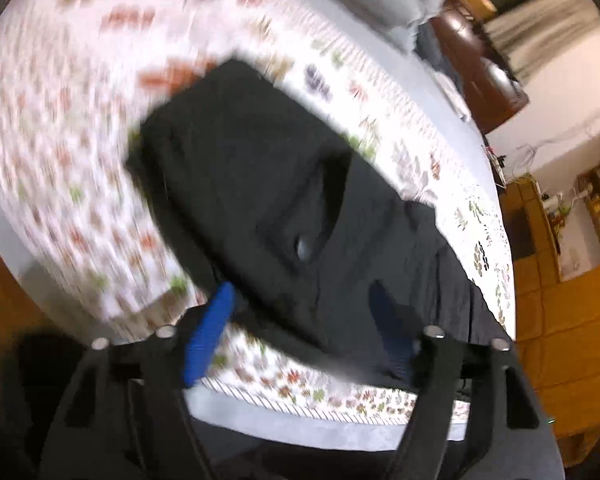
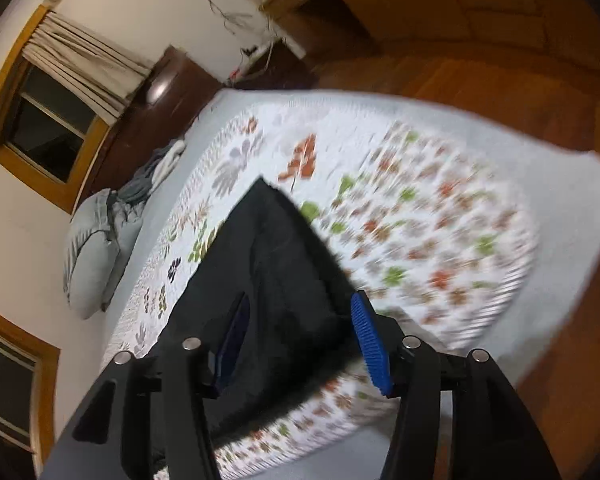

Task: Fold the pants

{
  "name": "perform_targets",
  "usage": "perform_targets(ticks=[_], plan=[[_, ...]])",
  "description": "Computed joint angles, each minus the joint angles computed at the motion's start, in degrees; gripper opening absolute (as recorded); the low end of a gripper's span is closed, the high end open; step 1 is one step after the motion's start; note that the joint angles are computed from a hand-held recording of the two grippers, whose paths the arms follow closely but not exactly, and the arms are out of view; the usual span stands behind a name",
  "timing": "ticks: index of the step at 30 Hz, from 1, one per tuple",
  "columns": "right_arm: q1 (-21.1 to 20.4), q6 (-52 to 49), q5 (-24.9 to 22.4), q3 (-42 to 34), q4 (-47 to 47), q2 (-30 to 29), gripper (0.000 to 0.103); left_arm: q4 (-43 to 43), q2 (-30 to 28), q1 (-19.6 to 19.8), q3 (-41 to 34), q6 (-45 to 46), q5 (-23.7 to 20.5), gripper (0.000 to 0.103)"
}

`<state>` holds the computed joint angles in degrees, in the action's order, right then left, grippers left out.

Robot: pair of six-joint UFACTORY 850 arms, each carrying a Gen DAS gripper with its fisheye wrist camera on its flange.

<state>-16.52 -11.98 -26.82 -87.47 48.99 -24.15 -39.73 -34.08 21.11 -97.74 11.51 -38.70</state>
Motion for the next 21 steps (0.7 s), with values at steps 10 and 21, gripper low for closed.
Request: perform_targets(ticks=[10,21], plan=[[4.8,0.9,-4.5,-9.4,-4.7,-6.0,0.051,20.3,-11.4,-1.2,-18.1,-6.4,-3.5,0.085],[1.2,-5.1,-5.4,-3.8,6.6,-4.0,0.054,20.0,-13.0,-0.4,-17.1,-3.3,-4.6,0.088]])
